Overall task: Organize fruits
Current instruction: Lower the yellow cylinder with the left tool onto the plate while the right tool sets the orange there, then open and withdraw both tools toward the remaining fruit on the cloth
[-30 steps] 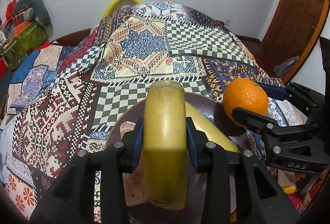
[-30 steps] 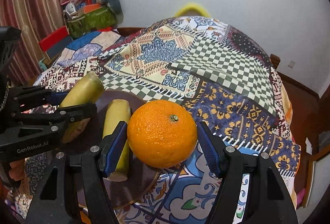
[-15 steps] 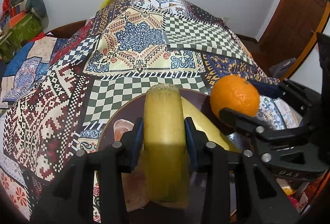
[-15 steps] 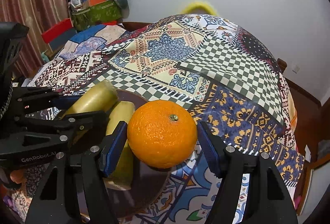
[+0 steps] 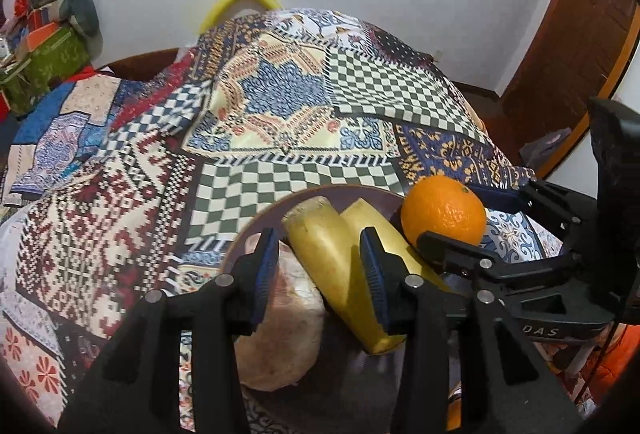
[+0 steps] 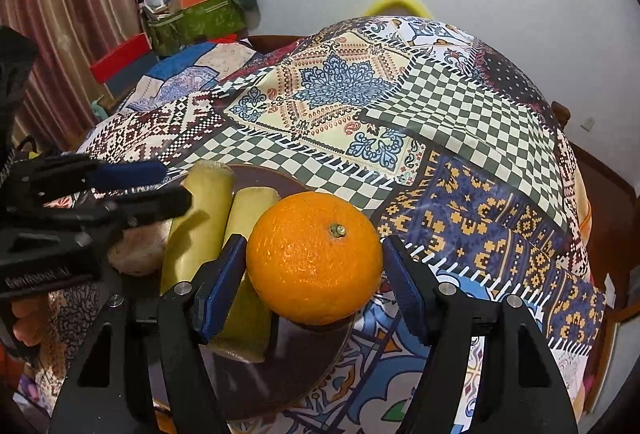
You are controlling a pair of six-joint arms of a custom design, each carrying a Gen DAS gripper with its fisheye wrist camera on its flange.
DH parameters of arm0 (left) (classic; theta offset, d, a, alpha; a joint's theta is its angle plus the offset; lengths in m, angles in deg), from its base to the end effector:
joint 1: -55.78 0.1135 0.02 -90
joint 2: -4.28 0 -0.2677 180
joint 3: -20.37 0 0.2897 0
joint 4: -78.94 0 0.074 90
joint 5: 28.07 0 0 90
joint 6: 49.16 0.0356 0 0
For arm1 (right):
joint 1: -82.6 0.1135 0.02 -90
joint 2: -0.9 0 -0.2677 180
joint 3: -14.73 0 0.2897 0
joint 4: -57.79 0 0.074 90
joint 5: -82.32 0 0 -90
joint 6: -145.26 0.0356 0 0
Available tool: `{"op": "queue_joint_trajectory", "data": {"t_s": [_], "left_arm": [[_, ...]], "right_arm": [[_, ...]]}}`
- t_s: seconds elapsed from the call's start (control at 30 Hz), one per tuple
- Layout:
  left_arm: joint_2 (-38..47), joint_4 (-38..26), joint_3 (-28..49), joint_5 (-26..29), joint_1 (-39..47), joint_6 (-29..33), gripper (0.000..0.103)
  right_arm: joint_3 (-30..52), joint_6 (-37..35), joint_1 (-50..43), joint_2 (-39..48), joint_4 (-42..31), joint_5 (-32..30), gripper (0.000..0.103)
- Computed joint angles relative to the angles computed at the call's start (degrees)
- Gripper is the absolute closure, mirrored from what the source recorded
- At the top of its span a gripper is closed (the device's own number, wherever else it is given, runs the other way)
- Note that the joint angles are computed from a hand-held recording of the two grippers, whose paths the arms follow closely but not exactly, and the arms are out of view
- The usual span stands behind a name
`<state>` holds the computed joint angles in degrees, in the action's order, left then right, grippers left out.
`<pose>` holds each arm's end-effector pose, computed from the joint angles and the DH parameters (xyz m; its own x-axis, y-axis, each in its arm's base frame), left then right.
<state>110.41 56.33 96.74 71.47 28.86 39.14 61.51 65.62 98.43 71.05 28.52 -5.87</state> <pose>0.3651 -0.1920 0.1405 -0.7218 0.3337 -0.6064 0.5155 0.8438 -0.1493 0.2519 0.0703 0.1633 -0.7979 -0.0394 -0.6014 -0.1125 0.9901 0.0844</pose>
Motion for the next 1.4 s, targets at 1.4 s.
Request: {"op": "queue_joint_trajectory", "data": {"t_s": [1.4], "left_arm": [[-33.95, -5.23, -19.64, -2.93, -3.77, -1.08, 0.041]], "right_arm": [[-1.82, 14.47, 17.69, -39.31, -34.24, 19.61, 0.026]]}}
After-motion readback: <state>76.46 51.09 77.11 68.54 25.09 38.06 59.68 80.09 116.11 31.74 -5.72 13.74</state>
